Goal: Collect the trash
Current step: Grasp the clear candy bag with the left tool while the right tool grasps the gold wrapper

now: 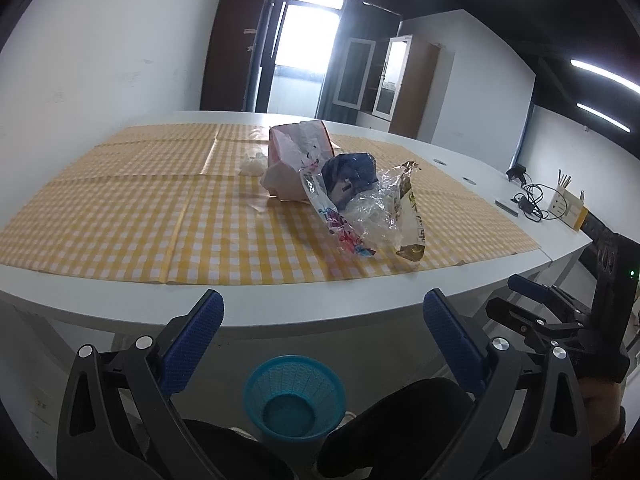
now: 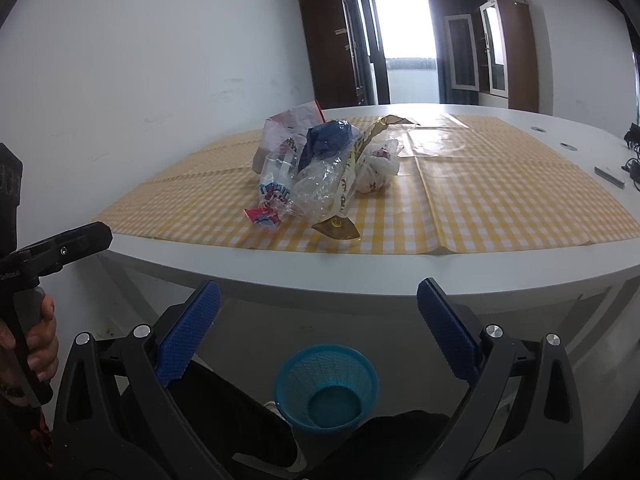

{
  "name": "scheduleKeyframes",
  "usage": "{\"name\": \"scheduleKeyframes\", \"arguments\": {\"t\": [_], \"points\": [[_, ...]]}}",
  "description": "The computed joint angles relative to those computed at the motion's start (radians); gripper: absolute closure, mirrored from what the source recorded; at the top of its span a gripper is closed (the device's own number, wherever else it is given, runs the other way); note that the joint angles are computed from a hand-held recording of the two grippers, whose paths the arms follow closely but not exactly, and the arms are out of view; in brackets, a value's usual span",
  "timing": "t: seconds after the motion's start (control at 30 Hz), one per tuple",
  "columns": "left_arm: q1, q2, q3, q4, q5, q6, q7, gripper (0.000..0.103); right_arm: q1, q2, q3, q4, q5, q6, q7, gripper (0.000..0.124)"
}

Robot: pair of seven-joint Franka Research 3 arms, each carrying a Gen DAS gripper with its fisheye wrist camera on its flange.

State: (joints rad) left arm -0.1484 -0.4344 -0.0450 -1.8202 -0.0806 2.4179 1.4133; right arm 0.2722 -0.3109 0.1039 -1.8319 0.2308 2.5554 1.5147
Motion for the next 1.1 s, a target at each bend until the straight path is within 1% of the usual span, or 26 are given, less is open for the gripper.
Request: {"name": "scheduleKeyframes", "arguments": {"t": [0.07, 0.27, 0.37, 0.53, 0.6, 0.67, 0.7, 0.8, 0.83, 0.87, 0.9, 0.97, 1.07, 1.1], "points": [[-0.002, 0.04, 0.009, 0.044, -0.009, -0.008, 0.013, 0.006, -0.002, 0.026, -0.002, 0.031, -0.001, -0.012, 0.008, 0.03], [0.023, 0.159, 0.006, 0.158, -0.037, -0.015, 0.023, 0.006, 0.0, 0.136, -0.005, 0.174, -0.02, -0.046, 0.007, 0.034], [0.032, 0.229, 0.004, 0.234, -0.075, -0.049, 0.048, 0.009, -0.001, 0.196, -0.009, 0.25, -0.041, -0.073, 0.023, 0.035], [0.066, 0.33, -0.025, 0.349, -0.08, -0.081, 0.076, 0.013, 0.003, 0.289, -0.021, 0.375, -0.055, -0.122, 0.016, 0.037], [0.078, 0.368, -0.032, 0.393, -0.106, -0.097, 0.084, 0.014, 0.003, 0.334, -0.028, 0.439, -0.025, -0.159, 0.009, 0.042], [0.091, 0.422, -0.04, 0.459, -0.138, -0.135, 0.087, 0.016, 0.006, 0.383, -0.032, 0.51, -0.029, -0.194, 0.019, 0.045], [0.098, 0.442, -0.047, 0.483, -0.137, -0.148, 0.085, 0.017, 0.009, 0.409, -0.035, 0.549, -0.046, -0.213, 0.031, 0.049], [0.11, 0.51, -0.069, 0.568, -0.101, -0.188, 0.081, 0.018, 0.014, 0.494, -0.04, 0.673, -0.058, -0.274, 0.043, 0.054], [0.113, 0.524, -0.075, 0.585, -0.088, -0.19, 0.076, 0.019, 0.014, 0.52, -0.042, 0.712, -0.055, -0.294, 0.043, 0.058], [0.117, 0.546, -0.081, 0.612, -0.087, -0.199, 0.074, 0.02, 0.017, 0.554, -0.044, 0.766, -0.061, -0.325, 0.045, 0.064], [0.121, 0.569, -0.087, 0.642, -0.09, -0.212, 0.073, 0.021, 0.017, 0.582, -0.045, 0.81, -0.059, -0.353, 0.042, 0.068], [0.124, 0.616, -0.1, 0.706, -0.088, -0.241, 0.071, 0.024, 0.011, 0.637, -0.042, 0.898, -0.036, -0.402, 0.028, 0.073], [0.124, 0.699, -0.118, 0.82, -0.079, -0.307, 0.064, 0.034, 0.018, 0.715, -0.053, 1.026, -0.047, -0.482, 0.051, 0.088], [0.124, 0.723, -0.124, 0.853, -0.081, -0.328, 0.058, 0.039, 0.02, 0.737, -0.054, 1.061, -0.049, -0.505, 0.058, 0.094]]}}
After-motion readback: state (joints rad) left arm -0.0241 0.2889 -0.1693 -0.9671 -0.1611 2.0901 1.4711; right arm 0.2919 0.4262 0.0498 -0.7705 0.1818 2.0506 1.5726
